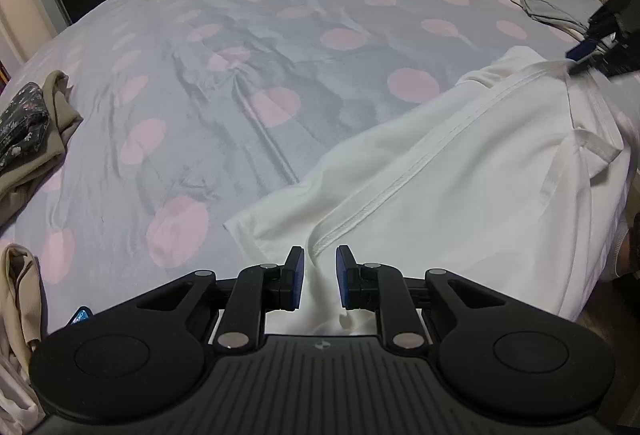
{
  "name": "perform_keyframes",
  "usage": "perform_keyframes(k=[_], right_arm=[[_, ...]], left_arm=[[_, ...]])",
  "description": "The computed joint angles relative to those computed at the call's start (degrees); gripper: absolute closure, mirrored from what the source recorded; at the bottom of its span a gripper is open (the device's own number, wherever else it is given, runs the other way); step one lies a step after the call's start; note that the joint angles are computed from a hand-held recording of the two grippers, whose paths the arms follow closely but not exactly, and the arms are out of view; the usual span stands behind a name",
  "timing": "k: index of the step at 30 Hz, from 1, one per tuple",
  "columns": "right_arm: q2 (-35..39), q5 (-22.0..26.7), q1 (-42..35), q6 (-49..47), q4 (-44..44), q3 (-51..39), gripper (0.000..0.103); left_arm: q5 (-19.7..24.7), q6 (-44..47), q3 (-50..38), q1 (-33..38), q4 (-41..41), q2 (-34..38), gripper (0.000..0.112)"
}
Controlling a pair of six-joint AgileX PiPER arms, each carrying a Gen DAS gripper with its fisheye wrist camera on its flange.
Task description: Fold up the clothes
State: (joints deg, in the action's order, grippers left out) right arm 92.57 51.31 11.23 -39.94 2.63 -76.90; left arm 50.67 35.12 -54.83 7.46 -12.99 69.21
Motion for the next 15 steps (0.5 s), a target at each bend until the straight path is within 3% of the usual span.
perform_keyframes(k=[3,7,9,12,15], right_arm=[[2.53,-1.65,-1.25,1.18,1.20,-3.00,0.101],[5.03,-2.41,-0.74,7.16,-0.70,-5.76,0.099],[6.23,-0.63,-0.32,11.62,-3.39,-7.29,0.076],[5.93,0.10,-0.08,12.82,-5.33,-7.37,0.073],[0.64,-5.70,1.43,6.54,-3.40,-3.08,0.070]], left_arm=[[-0.03,-0.23,0.15,0.32,-0.23,-0.13,0.097],[0.62,0.35,0.16,1.76,-0.92,-0.28,0.097],[1.01,0.88,0.39,2.52,-1.45,-0.58,0.097],[1.57,2.77,0.75,3.80,-2.44,-1.08,0.097],[1.99,4.79,1.38,4.54,-3.46,-1.75,0.097]])
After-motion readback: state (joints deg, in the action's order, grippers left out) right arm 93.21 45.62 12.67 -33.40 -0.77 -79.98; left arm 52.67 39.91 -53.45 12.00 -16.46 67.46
